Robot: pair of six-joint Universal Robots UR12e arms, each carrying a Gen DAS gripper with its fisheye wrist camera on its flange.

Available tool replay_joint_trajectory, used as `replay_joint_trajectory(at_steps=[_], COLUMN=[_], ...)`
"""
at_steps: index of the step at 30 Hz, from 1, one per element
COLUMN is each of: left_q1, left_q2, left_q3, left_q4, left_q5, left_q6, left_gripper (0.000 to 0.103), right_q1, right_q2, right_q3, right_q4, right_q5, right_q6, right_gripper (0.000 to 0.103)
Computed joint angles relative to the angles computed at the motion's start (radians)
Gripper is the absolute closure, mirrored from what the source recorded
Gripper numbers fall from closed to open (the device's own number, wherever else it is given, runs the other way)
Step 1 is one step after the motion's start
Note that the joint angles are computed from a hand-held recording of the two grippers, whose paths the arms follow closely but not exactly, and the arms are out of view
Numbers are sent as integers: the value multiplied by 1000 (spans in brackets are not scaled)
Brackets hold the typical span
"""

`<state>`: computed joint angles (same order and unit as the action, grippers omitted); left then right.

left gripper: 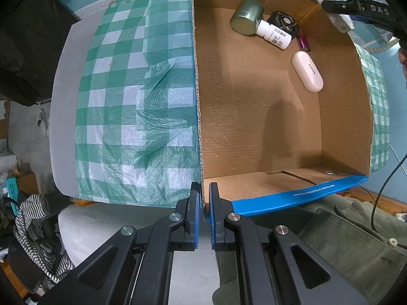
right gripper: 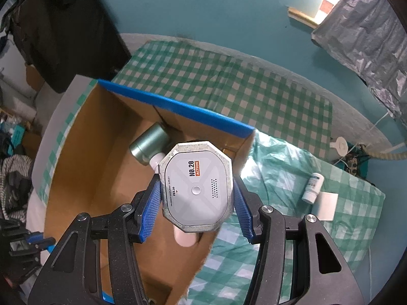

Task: Organize rigid objects
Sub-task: 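Lower the octagonal case into the box and open the right gripper, then move the right gripper to the white pill bottle and close on it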

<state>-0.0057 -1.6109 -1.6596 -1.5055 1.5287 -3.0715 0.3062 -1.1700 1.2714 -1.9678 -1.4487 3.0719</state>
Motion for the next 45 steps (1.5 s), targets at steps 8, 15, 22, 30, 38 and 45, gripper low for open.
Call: replay_joint_trajectory(at_steps=[8, 15, 22, 30, 38, 45], left_q1=[-1, -1, -4, -6, -7, -8], left_q2=[0, 0, 2, 6, 6, 7], left_q3=[0, 0, 1, -5, -5, -5], left_q4=[1, 2, 3, 7, 7, 7], left_q5=[1, 2, 2, 4, 4, 6], left_q6=[1, 0, 0, -2, -2, -2], left_gripper=[97, 97, 97, 97, 97, 97], right_q1=[10, 11, 5, -13, -28, -48], right_q2=[16, 11, 2, -19, -37, -50], right_q3=[-10, -4, -13, -7, 5, 21], right_q4=[22, -7, -7, -10, -16, -14], right_q5=[-3, 10, 22, 37, 28, 19], right_q6=[-19, -30, -14, 3, 19, 36], right_gripper=[49, 49, 49, 49, 49, 48])
